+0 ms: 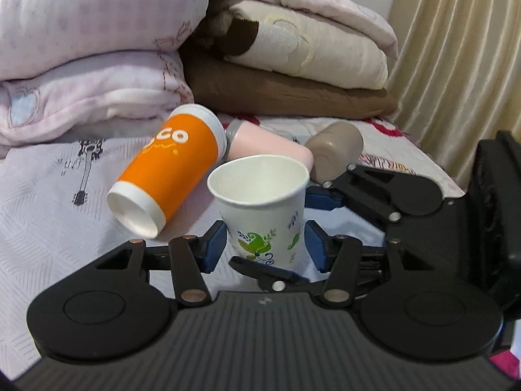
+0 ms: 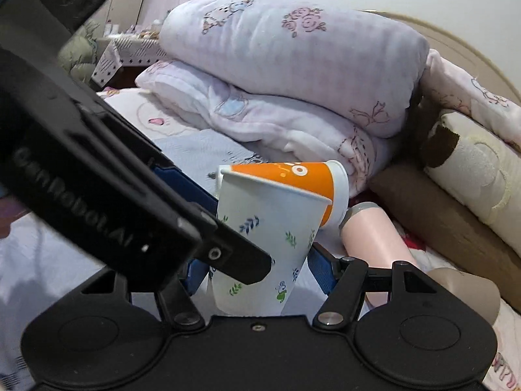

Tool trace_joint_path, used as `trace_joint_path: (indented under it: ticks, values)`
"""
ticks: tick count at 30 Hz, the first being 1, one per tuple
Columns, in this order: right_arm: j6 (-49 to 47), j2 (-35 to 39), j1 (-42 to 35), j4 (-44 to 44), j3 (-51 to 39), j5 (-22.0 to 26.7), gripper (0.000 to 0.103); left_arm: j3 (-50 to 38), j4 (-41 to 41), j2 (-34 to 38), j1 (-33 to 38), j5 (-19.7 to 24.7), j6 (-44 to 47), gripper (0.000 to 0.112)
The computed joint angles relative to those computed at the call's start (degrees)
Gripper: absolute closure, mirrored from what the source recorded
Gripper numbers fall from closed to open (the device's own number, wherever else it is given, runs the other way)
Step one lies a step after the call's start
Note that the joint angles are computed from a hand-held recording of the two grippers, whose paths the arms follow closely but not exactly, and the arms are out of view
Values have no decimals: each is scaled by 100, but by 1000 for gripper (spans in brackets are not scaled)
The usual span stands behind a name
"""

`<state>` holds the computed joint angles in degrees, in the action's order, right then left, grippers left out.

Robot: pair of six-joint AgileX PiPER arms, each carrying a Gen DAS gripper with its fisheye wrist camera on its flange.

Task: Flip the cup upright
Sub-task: 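Rotate the right gripper to stand the white cup upright on the cloth, then open the right gripper and pull it back from the cup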

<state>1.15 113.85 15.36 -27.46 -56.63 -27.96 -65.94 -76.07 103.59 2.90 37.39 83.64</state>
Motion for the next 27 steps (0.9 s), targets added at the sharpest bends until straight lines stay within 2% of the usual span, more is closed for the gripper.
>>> trace_joint_path:
  ticks: [3, 11, 15, 17, 19, 21, 23, 25, 27]
  values:
    - [-152, 248, -47, 198, -144, -190, 33, -30, -152, 126, -63, -30, 153, 61]
    - [-75, 337, -85, 322, -17, -237, 33, 37, -48, 180, -172, -14, 183, 61]
    - [211, 263, -49, 201, -57, 160, 34, 115, 91, 137, -234, -45, 129, 61]
    - [153, 242, -36, 361, 62, 47, 33, 149, 78, 112, -250, -66, 144, 60]
    - [118, 212, -15, 439, 131, 27, 30, 109, 152, 118, -216, 43, 11, 57]
    - [189, 161, 0, 476, 157, 107, 22, 91, 233, 98, -162, 165, -215, 57]
    - [426, 91, -11, 398, 190, 228, 20, 139, 348, 18, -132, 221, -382, 54]
    - [1031, -36, -41, -39, 237, 465, 20, 186, 625, -113, -124, 221, -649, 50]
    - [999, -183, 30, 230, 368, 684, 20, 194, 1143, -274, -83, 294, -1221, 42]
